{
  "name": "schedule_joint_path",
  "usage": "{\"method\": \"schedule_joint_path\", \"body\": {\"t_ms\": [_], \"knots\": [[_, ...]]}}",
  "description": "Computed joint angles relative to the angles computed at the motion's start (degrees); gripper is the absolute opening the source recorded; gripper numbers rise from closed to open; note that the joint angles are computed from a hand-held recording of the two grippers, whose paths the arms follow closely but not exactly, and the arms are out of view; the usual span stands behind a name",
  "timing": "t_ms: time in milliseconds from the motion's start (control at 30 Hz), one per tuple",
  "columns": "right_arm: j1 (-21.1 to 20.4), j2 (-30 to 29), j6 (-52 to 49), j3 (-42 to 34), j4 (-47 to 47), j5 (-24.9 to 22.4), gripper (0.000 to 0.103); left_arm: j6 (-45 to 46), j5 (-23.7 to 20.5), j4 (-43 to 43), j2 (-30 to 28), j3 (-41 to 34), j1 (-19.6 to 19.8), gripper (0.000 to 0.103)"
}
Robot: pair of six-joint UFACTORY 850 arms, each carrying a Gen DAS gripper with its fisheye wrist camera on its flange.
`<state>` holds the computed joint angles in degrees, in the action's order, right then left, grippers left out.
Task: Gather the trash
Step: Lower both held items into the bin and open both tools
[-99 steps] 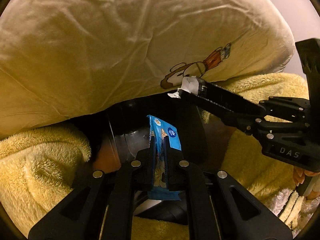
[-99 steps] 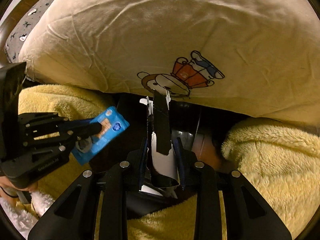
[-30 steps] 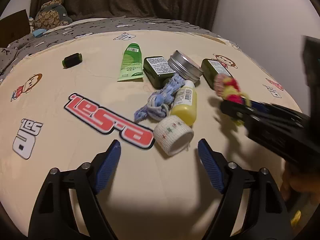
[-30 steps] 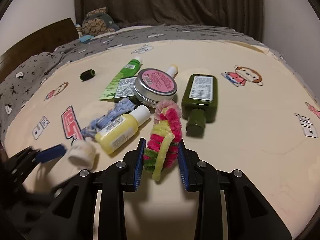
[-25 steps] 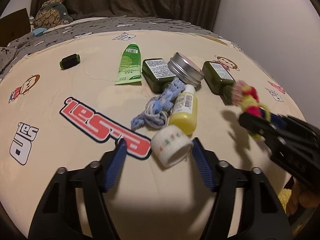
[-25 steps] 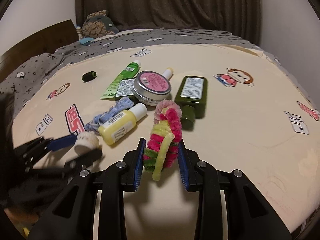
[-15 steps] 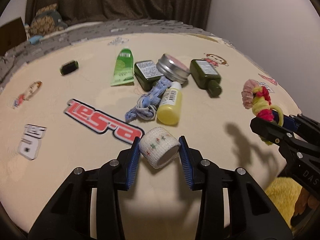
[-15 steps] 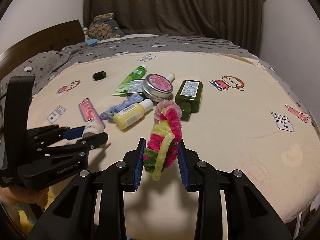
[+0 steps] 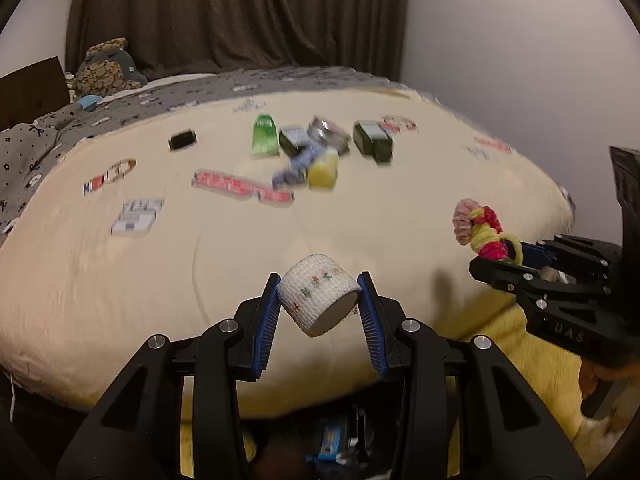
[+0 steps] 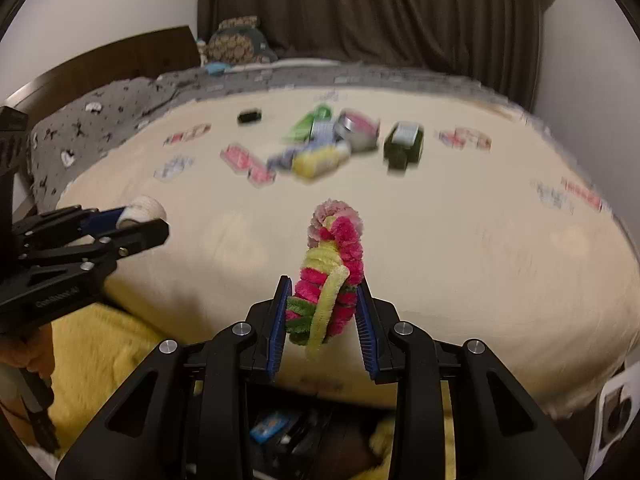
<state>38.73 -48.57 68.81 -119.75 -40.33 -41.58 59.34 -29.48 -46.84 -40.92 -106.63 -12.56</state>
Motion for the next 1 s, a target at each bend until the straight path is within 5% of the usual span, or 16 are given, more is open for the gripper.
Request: {"method": "schedule_joint_path", "body": {"t_ms": [367, 933, 1000], "knots": [[0.7, -0.9, -7.2, 5.3, 17.4, 2.9, 0.032, -4.9, -2.4, 10.6, 1.0, 10.2, 0.4, 0.037], [-1.3, -6.7, -19.6, 1.0, 34.9, 1.9, 0.035, -15.6, -14.9, 21.1, -8.2, 2.5, -0.5, 0.038], [-1.3, -7.0, -19.2, 0.6, 34.4, 1.6, 0.037, -15.5, -15.1, 21.6, -8.5, 2.2, -0.4, 0.047]]}}
